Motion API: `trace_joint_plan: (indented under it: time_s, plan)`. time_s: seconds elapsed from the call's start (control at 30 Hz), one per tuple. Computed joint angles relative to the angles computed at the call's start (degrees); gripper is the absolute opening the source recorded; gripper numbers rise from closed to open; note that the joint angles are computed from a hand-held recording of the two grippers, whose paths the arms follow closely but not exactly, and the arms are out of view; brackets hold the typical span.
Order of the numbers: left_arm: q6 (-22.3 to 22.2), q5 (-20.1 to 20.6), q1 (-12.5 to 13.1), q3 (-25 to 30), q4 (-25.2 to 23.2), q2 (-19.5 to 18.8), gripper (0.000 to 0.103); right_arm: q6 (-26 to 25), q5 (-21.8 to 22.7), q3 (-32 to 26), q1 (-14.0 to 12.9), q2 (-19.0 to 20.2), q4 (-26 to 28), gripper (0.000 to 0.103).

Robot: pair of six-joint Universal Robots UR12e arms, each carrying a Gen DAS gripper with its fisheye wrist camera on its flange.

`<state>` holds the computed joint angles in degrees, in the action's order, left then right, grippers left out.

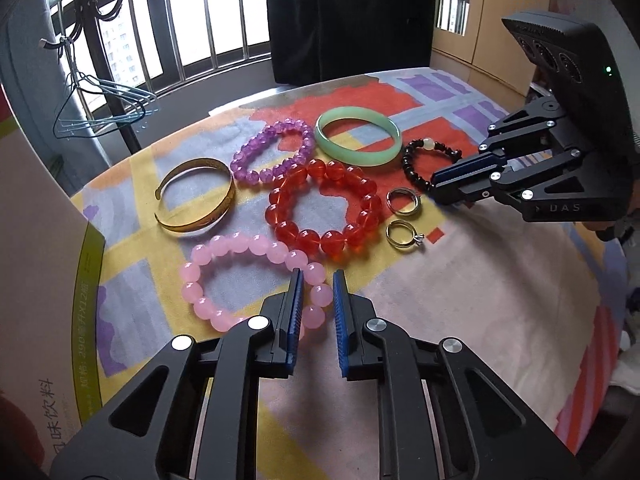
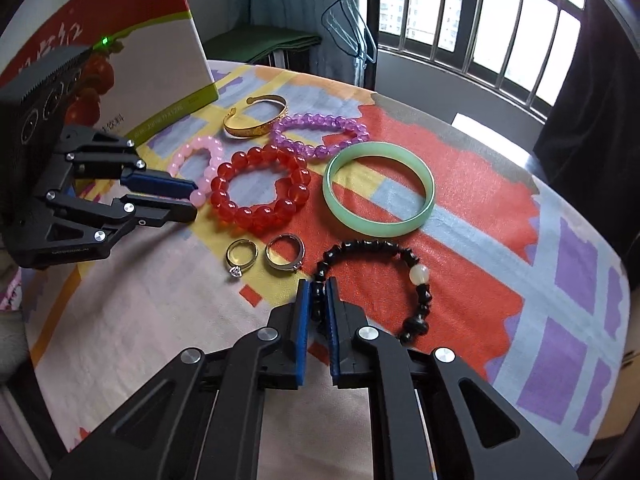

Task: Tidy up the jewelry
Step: 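Close the right gripper on the black bead bracelet while the left gripper grasps the pink bead bracelet, then lift both held bracelets and carry them over the open cardboard box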

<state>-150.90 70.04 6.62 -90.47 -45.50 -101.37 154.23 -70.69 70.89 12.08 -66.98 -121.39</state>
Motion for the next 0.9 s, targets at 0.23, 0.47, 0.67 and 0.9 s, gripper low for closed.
trace_joint_plan:
  time_s: [0.23,0.47,0.67,0.9]
  plan:
    - [-1.18,-2.50,0.77,-0.61,-0.49,1.51,0.010,3.18,3.71,0.47,-0.63,-0.73,-1.08,0.008]
    - [-3.29,-4.36,1.87,-1.05,-0.42,3.62,0.010,4.84,6.43,0.30,-0.70,-1.85,-3.05,0.008]
    - [-4.05,-6.91,2.75,-0.65,-1.78,5.40,0.010,6.57,10.31,0.19,-1.07,-2.87,-3.39,0.008]
    - [-3.61,-8.80,3.84,0.20,-2.94,8.19,0.010,4.62,10.72,-0.48,-0.49,-4.17,-3.84,0.008]
